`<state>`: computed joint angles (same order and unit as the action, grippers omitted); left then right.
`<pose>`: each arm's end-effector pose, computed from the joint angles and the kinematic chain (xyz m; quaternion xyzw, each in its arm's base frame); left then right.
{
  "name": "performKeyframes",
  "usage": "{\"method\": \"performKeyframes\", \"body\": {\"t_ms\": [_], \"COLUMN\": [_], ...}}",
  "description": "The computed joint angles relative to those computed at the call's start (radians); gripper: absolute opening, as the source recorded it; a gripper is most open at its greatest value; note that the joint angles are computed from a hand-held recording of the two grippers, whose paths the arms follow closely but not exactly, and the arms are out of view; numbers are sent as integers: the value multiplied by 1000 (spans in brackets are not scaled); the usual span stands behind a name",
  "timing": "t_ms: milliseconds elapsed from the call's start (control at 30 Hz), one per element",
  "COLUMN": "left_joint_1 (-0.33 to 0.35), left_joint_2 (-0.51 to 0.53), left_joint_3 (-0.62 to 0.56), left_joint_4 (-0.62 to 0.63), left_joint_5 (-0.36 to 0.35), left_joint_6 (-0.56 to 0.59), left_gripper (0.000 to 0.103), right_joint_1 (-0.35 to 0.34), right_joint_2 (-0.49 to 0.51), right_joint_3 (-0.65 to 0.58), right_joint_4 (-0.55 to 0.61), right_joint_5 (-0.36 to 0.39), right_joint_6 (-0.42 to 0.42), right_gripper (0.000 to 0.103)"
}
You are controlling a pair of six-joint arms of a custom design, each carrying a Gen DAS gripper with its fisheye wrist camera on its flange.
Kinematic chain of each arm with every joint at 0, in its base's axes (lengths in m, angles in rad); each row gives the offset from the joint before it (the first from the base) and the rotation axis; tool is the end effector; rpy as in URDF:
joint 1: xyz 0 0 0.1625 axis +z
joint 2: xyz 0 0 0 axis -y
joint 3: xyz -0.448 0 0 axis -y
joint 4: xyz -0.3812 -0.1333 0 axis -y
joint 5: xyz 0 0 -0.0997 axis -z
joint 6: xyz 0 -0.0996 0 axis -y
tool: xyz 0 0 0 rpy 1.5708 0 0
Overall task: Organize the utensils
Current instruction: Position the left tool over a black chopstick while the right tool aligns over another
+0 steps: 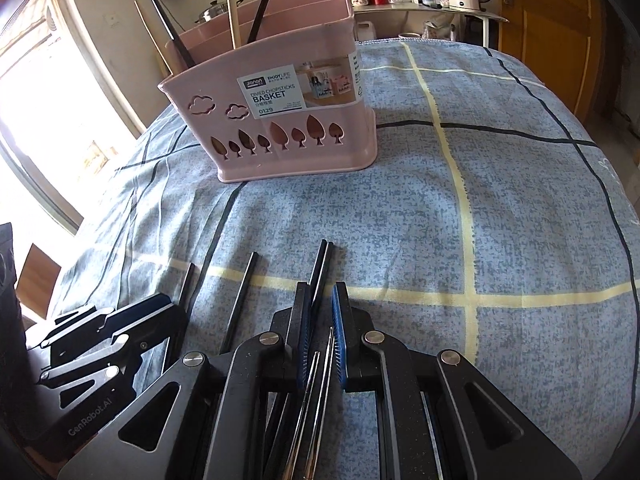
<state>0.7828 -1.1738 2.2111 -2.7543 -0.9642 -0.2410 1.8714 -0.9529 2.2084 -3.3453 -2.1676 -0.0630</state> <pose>-0.2046 -0.4716 0.1810 0.2361 0.9223 -0.2073 0.2250 0.2234 -0.4596 0.1432 0.0928 -0.9222 0.2772 0.2531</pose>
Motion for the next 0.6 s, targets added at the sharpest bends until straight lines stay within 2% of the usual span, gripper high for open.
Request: {"method": "performKeyframes", "body": {"t_ms": [200,500,600], "left_joint_1": [-10,-35,-34], "left_joint_2": [4,48,53], "left_joint_3": [16,5,0], "left_joint_4": [-27,-31,-28], "left_joint_5": [18,93,113], "left_joint_6": [-5,9,30], "left_gripper": [18,18,8], "right_joint_1": [0,30,21], "right_joint_2": [0,30,22], "right_joint_3": [-1,-46,-43], "right_joint_4": [4,59,61], "right_joint_5": [-18,-98,-83], "right_joint_6": [-1,-6,-13], "right_gripper": [11,9,7]}}
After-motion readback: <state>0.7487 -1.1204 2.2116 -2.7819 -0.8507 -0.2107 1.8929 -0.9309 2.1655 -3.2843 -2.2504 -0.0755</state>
